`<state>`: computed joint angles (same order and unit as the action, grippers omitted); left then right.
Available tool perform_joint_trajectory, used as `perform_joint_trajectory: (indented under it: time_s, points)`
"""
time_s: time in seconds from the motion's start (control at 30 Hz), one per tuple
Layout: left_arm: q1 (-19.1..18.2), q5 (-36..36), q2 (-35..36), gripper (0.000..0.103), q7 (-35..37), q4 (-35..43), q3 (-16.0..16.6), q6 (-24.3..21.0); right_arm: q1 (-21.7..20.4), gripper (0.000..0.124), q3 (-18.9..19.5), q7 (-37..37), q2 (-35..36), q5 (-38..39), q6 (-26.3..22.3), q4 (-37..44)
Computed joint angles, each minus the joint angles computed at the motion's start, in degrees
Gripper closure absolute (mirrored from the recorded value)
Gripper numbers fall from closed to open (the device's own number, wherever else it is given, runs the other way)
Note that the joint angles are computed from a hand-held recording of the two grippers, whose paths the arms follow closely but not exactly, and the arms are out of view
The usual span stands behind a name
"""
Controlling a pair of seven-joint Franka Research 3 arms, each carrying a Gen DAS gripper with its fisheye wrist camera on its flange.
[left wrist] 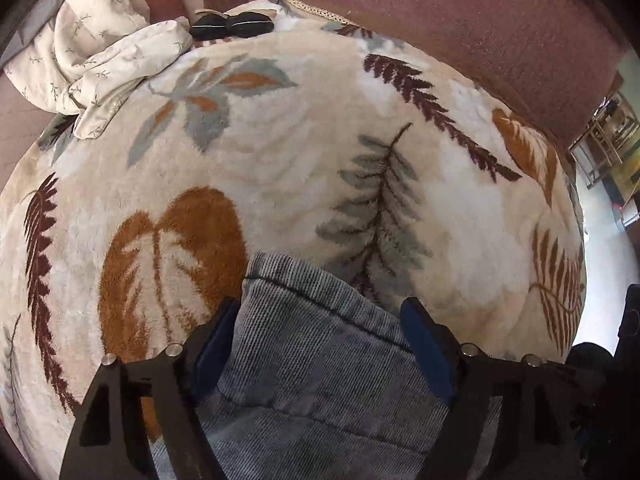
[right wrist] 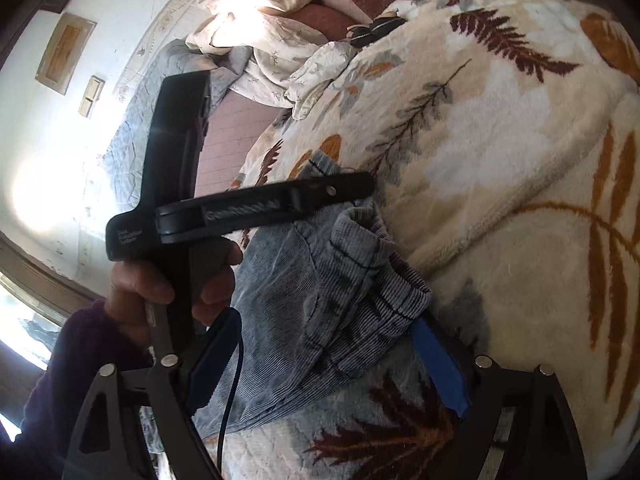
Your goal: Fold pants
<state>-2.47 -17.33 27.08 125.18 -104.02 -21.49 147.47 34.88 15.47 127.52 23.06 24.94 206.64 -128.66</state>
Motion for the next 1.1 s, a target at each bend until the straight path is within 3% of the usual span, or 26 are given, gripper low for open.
perform_joint_trajectory:
  time_s: [0.1,0.17,0.23,0.27,0.37,0.43,0.57,0.7,0.8,0.87,0.93,1.0,1.1]
  points:
    - [0.9,-2.0,0.0,0.034,-0.5,-0.2,-0.5,0.7,4.4,0.048,-3.6,-4.0,0.0,5.7,-1.4,1.3]
    - [1.5,-3.2,-0.2,0.039,-0.5,-0.7,-0.8,1.4,6.9,0.063,-5.7,-6.6,0.0,10.0,-2.2,2.0]
    - [1.3,-3.1,-0.4,0.042,-0.9,-1.2,-0.6,2.3,4.8,0.078,-4.1,-5.5,0.3,9.8,-2.0,1.6]
    - [1.3,-3.3,-0.4,0.045,-1.2,-1.3,-0.6,2.5,2.9,0.079,-2.6,-4.1,0.4,8.3,-1.4,1.2]
    - [1.5,-3.7,-0.4,0.051,-2.0,-1.2,-0.7,2.9,5.3,0.085,-4.5,-6.6,0.3,10.8,-2.0,1.8]
    - [2.2,-4.8,-0.2,0.056,-2.2,-1.1,-1.1,3.0,3.3,0.089,-2.7,-5.4,0.6,8.5,-1.0,1.5]
    - [3.6,-7.6,-0.2,0.062,-1.1,-1.5,-2.3,3.7,7.8,0.092,-6.0,-10.8,0.1,12.5,-1.8,2.5]
    - [7.7,-15.4,-1.5,0.070,4.2,-3.5,-5.7,4.6,22.3,0.095,-17.2,-30.0,0.5,29.4,-3.2,7.7]
    - [11.2,-25.3,-3.7,0.071,11.0,-5.8,-8.3,5.0,28.7,0.097,-21.8,-42.2,1.5,39.3,-3.3,11.5]
    - [14.1,-34.0,-6.1,0.071,16.9,-8.1,-10.1,5.1,33.8,0.097,-25.7,-54.4,2.9,49.8,-3.6,15.9]
    - [16.1,-41.2,-8.4,0.071,21.4,-9.7,-10.6,4.2,36.1,0.102,-26.7,-66.8,4.4,59.2,-2.6,20.6]
    - [18.4,-49.4,-11.5,0.071,26.5,-11.9,-10.7,2.6,35.6,0.102,-24.8,-79.5,6.4,66.9,0.6,26.4]
    - [20.5,-57.8,-15.7,0.071,31.3,-15.0,-8.8,-1.3,34.6,0.102,-21.5,-88.1,8.3,68.4,4.2,31.2]
